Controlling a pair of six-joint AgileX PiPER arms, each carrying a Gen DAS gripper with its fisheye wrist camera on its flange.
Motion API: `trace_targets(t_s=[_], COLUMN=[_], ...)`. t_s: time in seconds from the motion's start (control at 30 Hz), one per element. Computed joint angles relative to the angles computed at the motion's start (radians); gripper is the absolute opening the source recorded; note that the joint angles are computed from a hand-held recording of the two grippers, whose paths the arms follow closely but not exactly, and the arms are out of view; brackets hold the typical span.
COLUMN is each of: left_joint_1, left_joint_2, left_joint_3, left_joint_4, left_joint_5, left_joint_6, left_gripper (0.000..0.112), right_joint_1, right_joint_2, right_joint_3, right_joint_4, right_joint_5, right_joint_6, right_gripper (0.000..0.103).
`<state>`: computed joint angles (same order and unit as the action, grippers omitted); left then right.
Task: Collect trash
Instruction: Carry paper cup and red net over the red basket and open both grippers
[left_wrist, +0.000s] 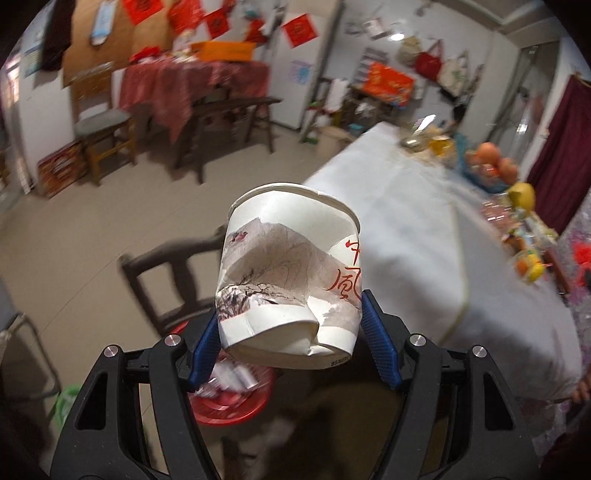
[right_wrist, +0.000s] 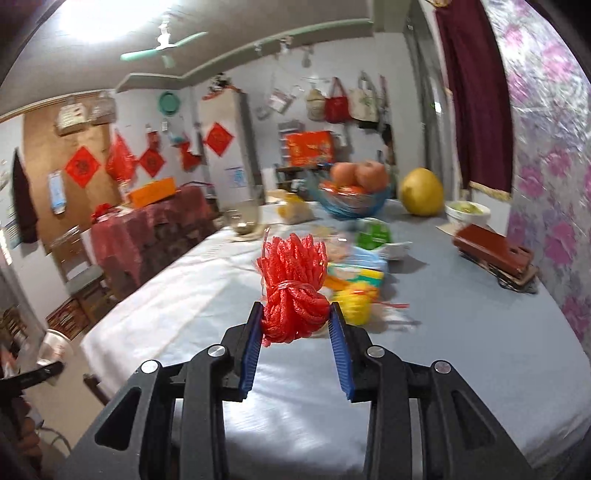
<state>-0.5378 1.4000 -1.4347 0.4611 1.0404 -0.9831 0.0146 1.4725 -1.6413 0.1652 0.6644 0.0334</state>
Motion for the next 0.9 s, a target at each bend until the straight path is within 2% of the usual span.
trace_targets(t_s=[0.23,0.4,0.43,0.5,0.57,0.67,0.8,0.9], left_joint_1=[0.091,0.189,0.208,0.225,0.251,0.266,0.247,0.266], left_joint_2=[-0.047,-0.032,-0.024,-0.006,-0.009,-0.034,-0.091,-0.124], left_joint_3=[0.188,0.267,0.276,0.274,0.283,0.296,0.313,0.331], left_joint_4=[-0.079,-0.187,-0.207,-0.220,-0.233,-0.167,0.012,0.073], left_joint_5=[-0.042,-0.100,-0.101,-0.088,-0.083,-0.054,0.047,0.099], left_joint_6=[-0.008,0.036,0.044,0.037,0.035,-0.049,-0.260,-0.348], left_gripper=[0.068,0.069,0.072,0.084,0.085,0.090,0.096,0.096], right_joint_1=[0.156,0.234,0.247,0.288,0.318,0.376,0.467,0.551], right_joint_2=[-0.082,-0.075,-0.068,-0.043,-0.012,0.048,0.142,0.256], right_joint_3=[0.073,0.076,0.077,0.057,0.031,-0.027,-0.126,-0.250], right_joint_4=[-0.112,-0.136,-0.139,-0.158,-0.157,-0.132,-0.111,-0.074], right_joint_5=[-0.010,0.011,0.008,0.019,0.031,0.064,0.120,0.200], right_joint_6=[0.070,0.103,0.107,0.128,0.130,0.110,0.073,0.026], right_gripper=[0.036,0.036,0.036,0.036,0.036,0.036,0.036,0.036])
